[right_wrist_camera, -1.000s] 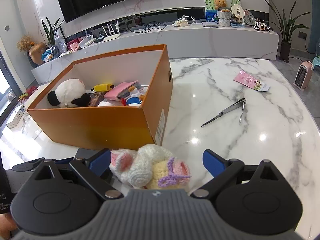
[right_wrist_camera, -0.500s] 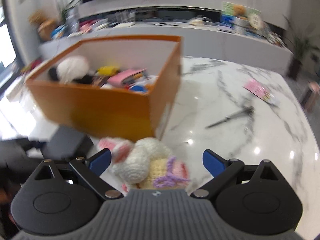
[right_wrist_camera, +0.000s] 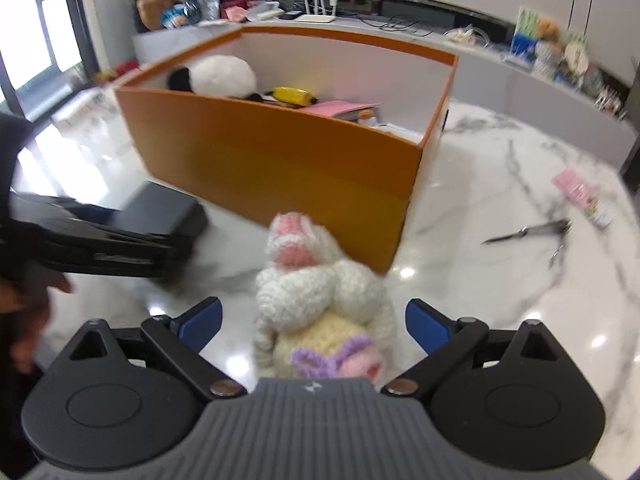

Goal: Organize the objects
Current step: 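Lift the grey box and bunny plush and carry them over the orange box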

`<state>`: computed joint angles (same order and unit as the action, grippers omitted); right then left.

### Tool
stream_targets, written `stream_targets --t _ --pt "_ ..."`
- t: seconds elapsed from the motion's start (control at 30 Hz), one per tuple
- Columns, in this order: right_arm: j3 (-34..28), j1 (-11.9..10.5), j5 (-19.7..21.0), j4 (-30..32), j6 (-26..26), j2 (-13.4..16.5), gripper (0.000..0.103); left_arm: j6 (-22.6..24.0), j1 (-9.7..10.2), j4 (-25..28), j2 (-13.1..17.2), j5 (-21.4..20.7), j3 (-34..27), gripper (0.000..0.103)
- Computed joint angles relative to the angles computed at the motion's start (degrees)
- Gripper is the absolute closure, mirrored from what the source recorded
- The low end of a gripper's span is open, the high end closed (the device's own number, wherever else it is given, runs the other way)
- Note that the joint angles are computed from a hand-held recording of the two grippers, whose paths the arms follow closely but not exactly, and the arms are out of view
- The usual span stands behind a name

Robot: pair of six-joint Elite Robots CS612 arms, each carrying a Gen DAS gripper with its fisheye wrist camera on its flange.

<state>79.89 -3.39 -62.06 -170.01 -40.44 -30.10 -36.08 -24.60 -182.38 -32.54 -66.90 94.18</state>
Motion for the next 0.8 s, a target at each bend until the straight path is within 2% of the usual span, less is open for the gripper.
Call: stream_targets --t 0.07,0.2,0.27,0.37,0.43,0.6,0.8 --pt "-0.7 0.5 -1.1 0.2 -0.3 0.5 0.009 1.6 -0.13 1.8 0.7 0.7 -2.0 0.013" --pt "-1.1 1.0 -3.4 -1.6 0.2 1.4 0.013 1.0 -0.19 1.9 0.9 1.0 -2.3 0.013" --pt "-1.6 1.0 -3.5 -0.9 1.1 1.7 0.014 0.7 -0.29 2.1 1.0 1.3 -2.4 0.012" --pt "-2.6 0.7 -3.4 1.6 2.9 2.1 0.022 0.6 -0.32 2.6 0.9 1.3 -2.6 0.011" --pt "-3.2 0.6 -2.7 2.9 3.8 2.4 0.022 0.6 -0.31 3.0 0.8 1.2 -2.6 0.007" --pt "-3.3 0.7 -1.8 2.4 3.6 2.7 0.024 1.1 -0.34 1.9 1.1 1.2 -2.5 0.004" --pt "-3.0 1.2 -3.0 1.7 2.3 2.6 0.021 1.5 -0.42 1.3 1.3 1.3 -2.4 0.004"
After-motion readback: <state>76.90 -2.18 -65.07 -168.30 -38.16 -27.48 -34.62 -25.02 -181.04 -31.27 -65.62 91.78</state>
